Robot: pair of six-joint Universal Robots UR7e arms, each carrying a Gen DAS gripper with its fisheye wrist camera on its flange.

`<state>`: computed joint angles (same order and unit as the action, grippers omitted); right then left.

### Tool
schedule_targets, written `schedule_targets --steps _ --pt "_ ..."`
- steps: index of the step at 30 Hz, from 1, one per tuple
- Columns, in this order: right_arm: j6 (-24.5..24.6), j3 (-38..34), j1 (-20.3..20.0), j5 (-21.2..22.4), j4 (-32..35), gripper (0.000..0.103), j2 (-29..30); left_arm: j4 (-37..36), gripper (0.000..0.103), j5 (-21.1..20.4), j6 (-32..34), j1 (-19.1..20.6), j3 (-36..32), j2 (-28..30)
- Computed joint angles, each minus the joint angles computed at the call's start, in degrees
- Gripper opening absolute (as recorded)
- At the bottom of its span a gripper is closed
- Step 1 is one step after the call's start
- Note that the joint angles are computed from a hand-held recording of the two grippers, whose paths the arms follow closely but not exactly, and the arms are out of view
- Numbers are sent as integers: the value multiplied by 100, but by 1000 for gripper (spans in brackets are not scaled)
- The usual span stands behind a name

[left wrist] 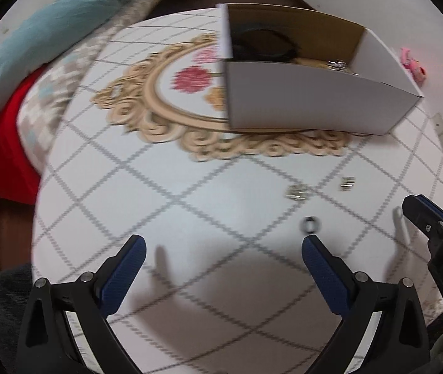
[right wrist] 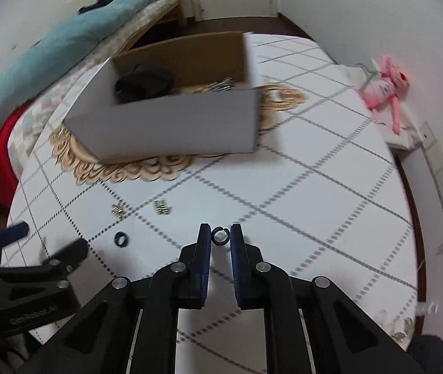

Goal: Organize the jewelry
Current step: 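Grasp a small black ring with the right gripper while the left grasps another ring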

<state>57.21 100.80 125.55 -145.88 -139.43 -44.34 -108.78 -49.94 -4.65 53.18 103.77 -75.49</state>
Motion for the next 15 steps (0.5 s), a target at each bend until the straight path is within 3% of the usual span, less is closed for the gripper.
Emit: schedule_targets --steps 3,5,6,8,15 --pt "328 138 19 -67 210 13 -172 -199 102 -130 64 -79 130 39" --pt "516 222 20 -98 313 13 -257 -343 89 -193 148 -123 226 43" --pt "560 242 21 -104 336 13 -276 -365 78 -213 168 -137 254 52" --pt "653 320 16 -93 333 13 -340 -478 71 -301 234 -137 295 45" --pt "792 408 15 -139 340 13 -403 -801 18 -476 579 -212 427 -4"
